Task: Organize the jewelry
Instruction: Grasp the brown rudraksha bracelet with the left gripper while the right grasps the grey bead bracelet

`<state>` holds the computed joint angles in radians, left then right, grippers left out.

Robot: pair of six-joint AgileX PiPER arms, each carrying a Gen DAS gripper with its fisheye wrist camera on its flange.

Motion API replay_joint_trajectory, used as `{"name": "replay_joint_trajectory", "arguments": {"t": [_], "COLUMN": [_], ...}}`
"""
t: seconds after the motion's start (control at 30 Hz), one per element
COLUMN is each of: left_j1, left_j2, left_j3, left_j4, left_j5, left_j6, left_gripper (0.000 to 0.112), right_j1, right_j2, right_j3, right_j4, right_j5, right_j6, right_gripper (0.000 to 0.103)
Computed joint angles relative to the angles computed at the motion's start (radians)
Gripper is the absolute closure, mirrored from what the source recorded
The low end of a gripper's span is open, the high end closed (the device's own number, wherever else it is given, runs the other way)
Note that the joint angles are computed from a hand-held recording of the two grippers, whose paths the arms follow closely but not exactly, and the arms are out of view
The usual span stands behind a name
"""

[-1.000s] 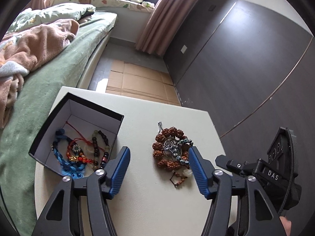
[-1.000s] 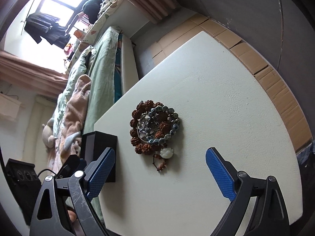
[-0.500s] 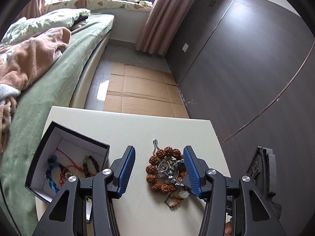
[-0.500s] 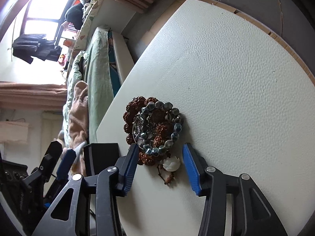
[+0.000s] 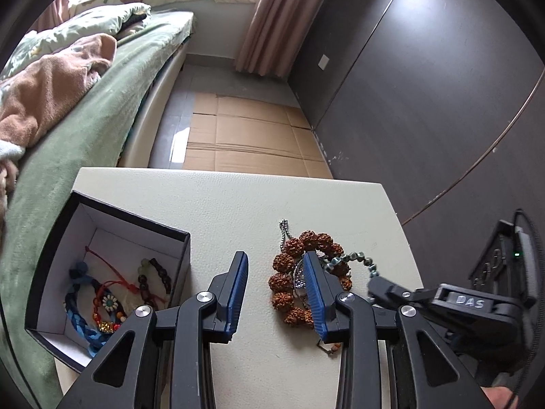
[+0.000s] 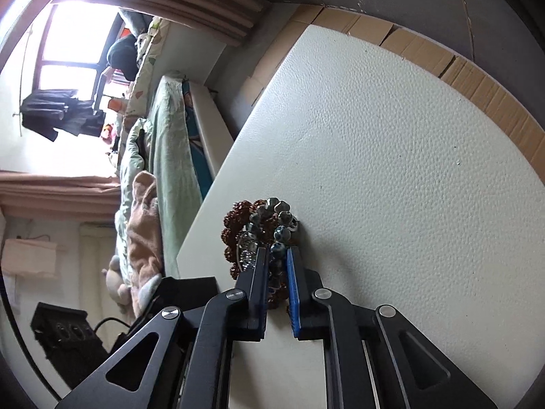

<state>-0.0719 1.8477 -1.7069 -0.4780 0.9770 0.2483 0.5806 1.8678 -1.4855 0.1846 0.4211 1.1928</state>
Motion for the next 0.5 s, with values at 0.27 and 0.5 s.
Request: {"name": "replay_joint_trajectory", "arguments": {"t": [0.27,0.5], "left_j1": [-0.044,-0.101], "left_j2": [0.044,0.068], "left_j3": [-0.053,-0.051], "left_j4": [0.036,0.169], "left_j5": [0.047,0.065], "left_j6": [-0.013,-0.087], "left_gripper": [0.077,0.077], "right_j1": [-0.003,-0.014], "right_j2": [-0.044,-0.054], "right_j3": [0.010,0.012], "right_j4": [-0.133,-0.173], "right_j5": [-0.034,-0.014], "right_j6": [0.077,0.105], "right_gripper": [0.091,0.091]}}
